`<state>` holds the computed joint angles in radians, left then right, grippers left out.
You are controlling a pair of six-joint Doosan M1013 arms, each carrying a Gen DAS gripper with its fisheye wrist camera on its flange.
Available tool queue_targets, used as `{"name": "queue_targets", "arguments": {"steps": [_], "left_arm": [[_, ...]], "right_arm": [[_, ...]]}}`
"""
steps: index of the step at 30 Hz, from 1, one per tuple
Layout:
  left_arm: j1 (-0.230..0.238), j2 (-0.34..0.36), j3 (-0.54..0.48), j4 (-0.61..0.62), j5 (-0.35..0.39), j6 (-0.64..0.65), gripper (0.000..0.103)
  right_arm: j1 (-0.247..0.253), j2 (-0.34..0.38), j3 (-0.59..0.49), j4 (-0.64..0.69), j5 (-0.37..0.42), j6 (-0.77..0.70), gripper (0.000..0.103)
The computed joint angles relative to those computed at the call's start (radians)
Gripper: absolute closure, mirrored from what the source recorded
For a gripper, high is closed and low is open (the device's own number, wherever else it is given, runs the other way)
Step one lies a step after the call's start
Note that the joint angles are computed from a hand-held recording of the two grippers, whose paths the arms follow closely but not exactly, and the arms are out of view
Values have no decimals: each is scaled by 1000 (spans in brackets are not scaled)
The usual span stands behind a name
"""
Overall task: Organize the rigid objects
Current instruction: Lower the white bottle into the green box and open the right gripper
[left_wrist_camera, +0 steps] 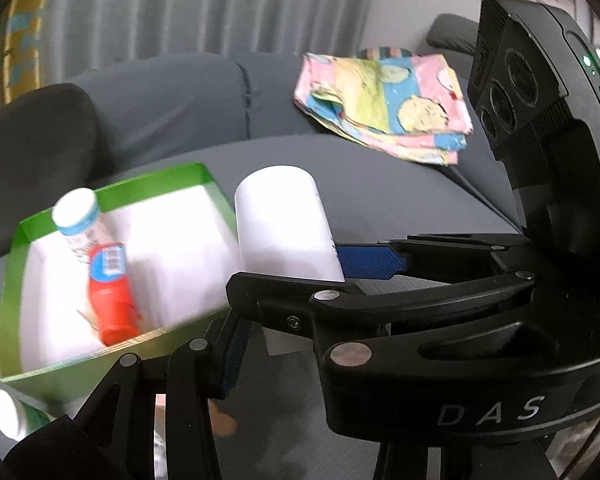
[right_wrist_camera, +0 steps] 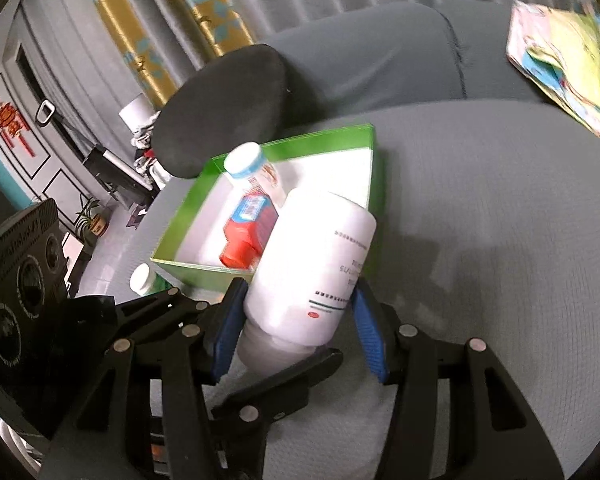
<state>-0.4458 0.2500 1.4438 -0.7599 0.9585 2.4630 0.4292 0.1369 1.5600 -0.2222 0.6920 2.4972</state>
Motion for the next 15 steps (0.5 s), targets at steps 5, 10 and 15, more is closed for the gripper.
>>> {"name": "queue_targets", "arguments": {"steps": [5,10,15], "left_arm": [[23,36,-55,12,-8,-28,58],[43,83,-109,9,17,-73,58],[55,125,-148,16,48,-129,58]], "right_arm": [[-19,50,-62,49,-11,-91,51],[-36,93,-104,102,-14,-160,51],[-50,126,-126,163,-6,-209,50]]}}
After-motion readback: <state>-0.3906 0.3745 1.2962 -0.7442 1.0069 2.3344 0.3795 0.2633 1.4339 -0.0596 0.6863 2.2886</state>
